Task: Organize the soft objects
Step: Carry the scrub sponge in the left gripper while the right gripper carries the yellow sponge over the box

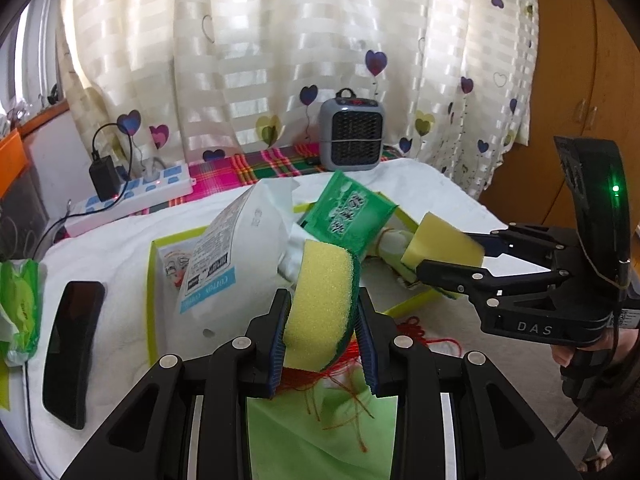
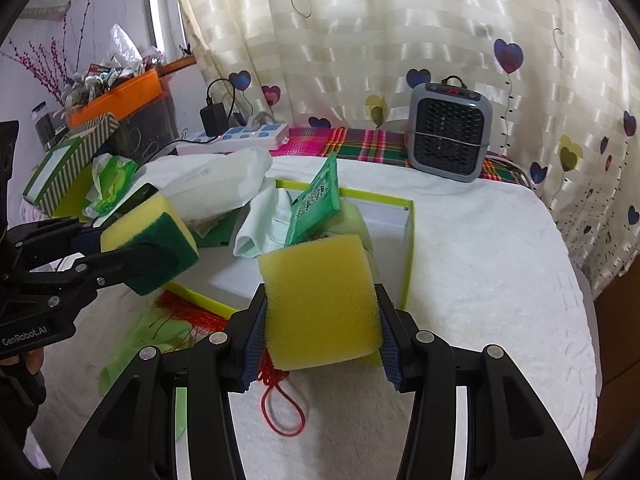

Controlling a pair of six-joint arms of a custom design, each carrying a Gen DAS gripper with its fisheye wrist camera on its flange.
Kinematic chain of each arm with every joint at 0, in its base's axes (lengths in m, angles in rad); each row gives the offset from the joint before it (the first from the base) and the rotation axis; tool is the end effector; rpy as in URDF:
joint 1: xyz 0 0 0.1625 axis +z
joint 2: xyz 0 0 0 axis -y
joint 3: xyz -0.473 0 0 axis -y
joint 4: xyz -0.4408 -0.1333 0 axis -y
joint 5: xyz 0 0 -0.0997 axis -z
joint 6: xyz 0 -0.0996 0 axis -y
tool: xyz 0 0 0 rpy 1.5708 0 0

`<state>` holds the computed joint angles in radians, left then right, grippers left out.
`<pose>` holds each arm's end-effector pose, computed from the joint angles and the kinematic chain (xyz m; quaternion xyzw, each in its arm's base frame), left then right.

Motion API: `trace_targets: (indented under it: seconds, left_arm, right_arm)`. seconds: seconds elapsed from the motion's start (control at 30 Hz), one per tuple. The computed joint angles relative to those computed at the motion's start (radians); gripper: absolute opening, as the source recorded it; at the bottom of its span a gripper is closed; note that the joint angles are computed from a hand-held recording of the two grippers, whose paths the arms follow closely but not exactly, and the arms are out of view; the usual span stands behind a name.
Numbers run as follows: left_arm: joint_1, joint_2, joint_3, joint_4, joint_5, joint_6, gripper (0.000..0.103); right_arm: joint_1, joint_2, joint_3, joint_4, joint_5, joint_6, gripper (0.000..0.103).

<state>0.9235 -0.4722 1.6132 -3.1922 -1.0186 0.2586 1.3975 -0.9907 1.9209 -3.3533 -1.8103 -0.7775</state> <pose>-0.2937 -0.6962 -0.0522 0.3506 0.8686 -0.2757 0.2156 -0.0060 -0.6702 0.2161 0.2218 -0.8778 0.3151 0.2846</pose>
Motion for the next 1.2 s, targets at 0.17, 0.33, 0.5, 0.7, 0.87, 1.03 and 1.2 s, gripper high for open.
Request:
trace_targets:
  seconds: [0.17,0.33,0.5,0.7,0.87,1.03,1.2]
  left_arm:
    - [0.009,0.018,-0.021,0.007,0.025,-0.001,0.03]
    - [0.017,0.028,-0.034,0.013,0.036,-0.014,0.03]
    - [0.026,0.041,-0.052,0.029,0.043,-0.021,0.03]
    - [0.035,0.055,-0.074,0.045,0.048,-0.032,0.03]
    - [0.043,0.064,-0.09,0.066,0.054,-0.042,0.03]
    - [0.048,0.069,-0.095,0.068,0.055,-0.044,0.03]
    - [0.054,0.069,-0.099,0.08,0.055,-0.056,0.03]
  right_arm:
    - [0.005,0.022,-0.02,0.004,-0.011,-0.012,0.049]
    - [0.011,0.043,-0.038,-0.007,-0.029,-0.033,0.049]
    - [0.017,0.064,-0.051,-0.026,-0.046,-0.063,0.049]
    - [0.025,0.09,-0.071,-0.047,-0.071,-0.104,0.049]
    - [0.028,0.106,-0.085,-0.059,-0.075,-0.129,0.049]
    - [0.029,0.125,-0.086,-0.107,-0.083,-0.175,0.05]
    - [0.031,0.134,-0.084,-0.131,-0.087,-0.196,0.05]
